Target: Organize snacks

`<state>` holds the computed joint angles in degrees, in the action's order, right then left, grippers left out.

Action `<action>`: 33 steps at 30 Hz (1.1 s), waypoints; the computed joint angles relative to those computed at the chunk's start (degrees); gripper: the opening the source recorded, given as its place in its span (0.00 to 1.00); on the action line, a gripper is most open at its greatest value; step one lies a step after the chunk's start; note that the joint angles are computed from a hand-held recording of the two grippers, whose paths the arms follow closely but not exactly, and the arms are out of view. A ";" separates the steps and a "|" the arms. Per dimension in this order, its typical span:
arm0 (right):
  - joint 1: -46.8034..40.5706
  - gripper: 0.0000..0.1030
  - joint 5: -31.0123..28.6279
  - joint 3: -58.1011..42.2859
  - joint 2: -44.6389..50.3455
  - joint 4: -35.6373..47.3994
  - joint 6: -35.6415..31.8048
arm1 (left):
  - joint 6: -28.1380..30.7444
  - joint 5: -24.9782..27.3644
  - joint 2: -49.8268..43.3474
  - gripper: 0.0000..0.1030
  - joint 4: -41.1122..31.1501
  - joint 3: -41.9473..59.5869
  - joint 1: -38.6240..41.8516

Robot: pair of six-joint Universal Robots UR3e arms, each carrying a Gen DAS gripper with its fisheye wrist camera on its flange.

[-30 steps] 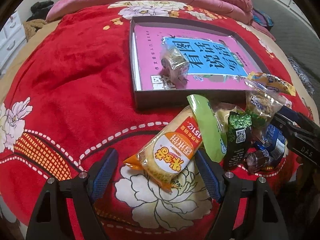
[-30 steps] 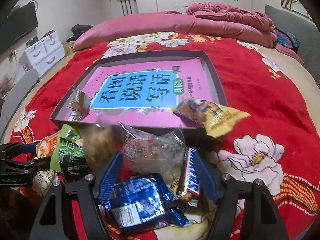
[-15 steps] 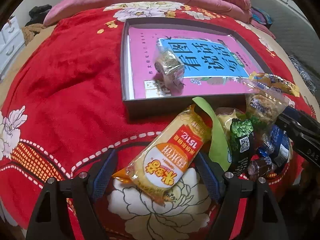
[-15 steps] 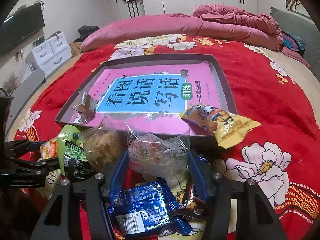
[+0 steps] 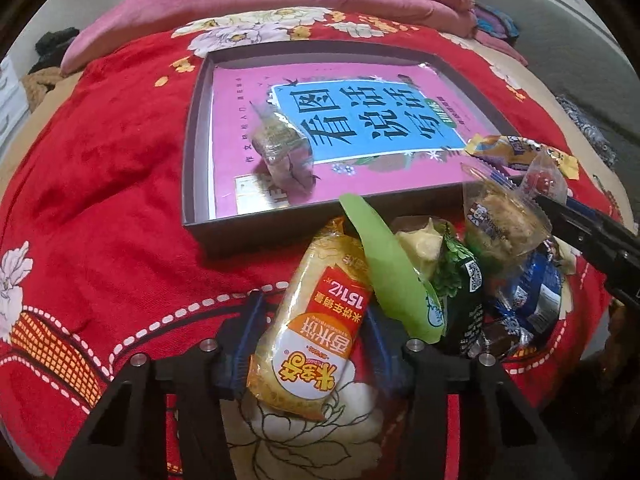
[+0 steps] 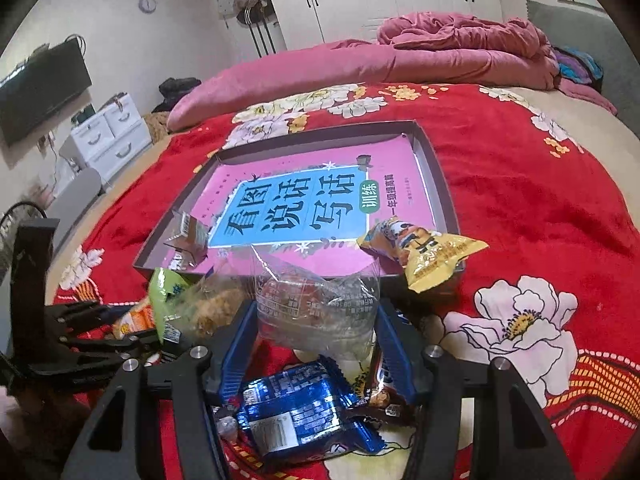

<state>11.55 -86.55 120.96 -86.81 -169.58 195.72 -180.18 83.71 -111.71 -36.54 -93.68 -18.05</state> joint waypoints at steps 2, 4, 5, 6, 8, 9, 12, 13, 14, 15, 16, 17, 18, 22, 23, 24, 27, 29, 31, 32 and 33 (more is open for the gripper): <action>0.33 0.57 -0.19 0.14 -0.24 -0.18 0.17 | -0.32 -2.39 1.02 0.46 0.50 -1.23 1.26; 0.58 0.57 -0.31 0.36 -0.63 -0.37 0.21 | -0.45 -4.00 2.02 0.44 0.92 -2.41 2.10; 0.73 0.57 -0.41 0.40 -0.75 -0.36 0.25 | -0.46 -4.10 2.31 0.44 1.21 -2.81 2.18; 0.84 0.57 -0.49 0.43 -0.80 -0.43 0.32 | -0.42 -4.24 2.62 0.42 1.41 -3.12 2.26; 0.95 0.57 -0.48 0.33 -0.79 -0.50 0.21 | -0.39 -4.40 3.60 0.41 2.19 -4.23 2.44; 1.17 0.57 -0.68 0.35 -0.84 -0.55 0.21 | -0.42 -4.59 4.08 0.40 2.49 -4.76 2.66; 1.45 0.57 -0.84 0.52 -1.13 -0.85 0.16 | -0.77 -5.67 5.83 0.39 3.43 -6.89 3.88; 1.55 0.57 -0.98 0.57 -1.27 -0.90 0.14 | -0.90 -5.73 6.31 0.39 3.74 -7.46 4.16; 1.58 0.57 -0.97 0.68 -1.41 -1.09 0.12 | -1.08 -5.98 7.09 0.36 4.21 -8.35 4.57; 1.46 0.57 -0.78 0.84 -1.57 -1.27 0.02 | -1.28 -6.23 7.84 0.36 4.79 -9.24 5.02; 1.49 0.57 -0.81 0.93 -1.71 -1.41 0.01 | -1.42 -6.33 8.47 0.35 5.37 -10.01 5.43; 1.60 0.57 -0.91 0.99 -1.79 -1.52 0.05 | -1.53 -6.93 9.08 0.35 5.70 -10.75 6.04; 1.62 0.57 -0.84 1.01 -1.84 -1.59 0.05 | -1.63 -7.43 9.40 0.35 5.62 -11.12 6.51; 1.76 0.57 -0.70 0.94 -2.03 -1.67 -0.03 | -2.26 -7.87 10.46 0.35 5.90 -12.27 7.36; 1.95 0.57 -0.94 0.83 -2.02 -1.51 -0.02 | -2.36 -7.78 10.57 0.35 6.02 -12.39 7.43; 2.10 0.57 -1.21 0.72 -1.99 -1.40 -0.02 | -2.53 -7.54 10.72 0.35 6.45 -12.68 7.45; 2.18 0.57 -1.36 0.93 -2.21 -1.83 0.07 | -3.33 -7.87 12.07 0.35 8.47 -14.27 8.13; 1.98 0.57 -1.05 1.27 -2.49 -2.22 0.24 | -3.63 -8.62 13.59 0.35 10.71 -16.06 8.73; 1.99 0.57 -1.12 1.39 -2.69 -2.57 0.36 | -3.82 -8.33 14.63 0.35 12.27 -17.15 8.78; 1.96 0.57 -0.99 1.43 -2.76 -2.64 0.39 | -3.97 -8.21 15.02 0.35 13.19 -17.57 8.74; 2.02 0.57 -1.12 1.45 -2.79 -2.78 0.45 | -3.91 -8.40 15.21 0.35 13.60 -17.77 8.80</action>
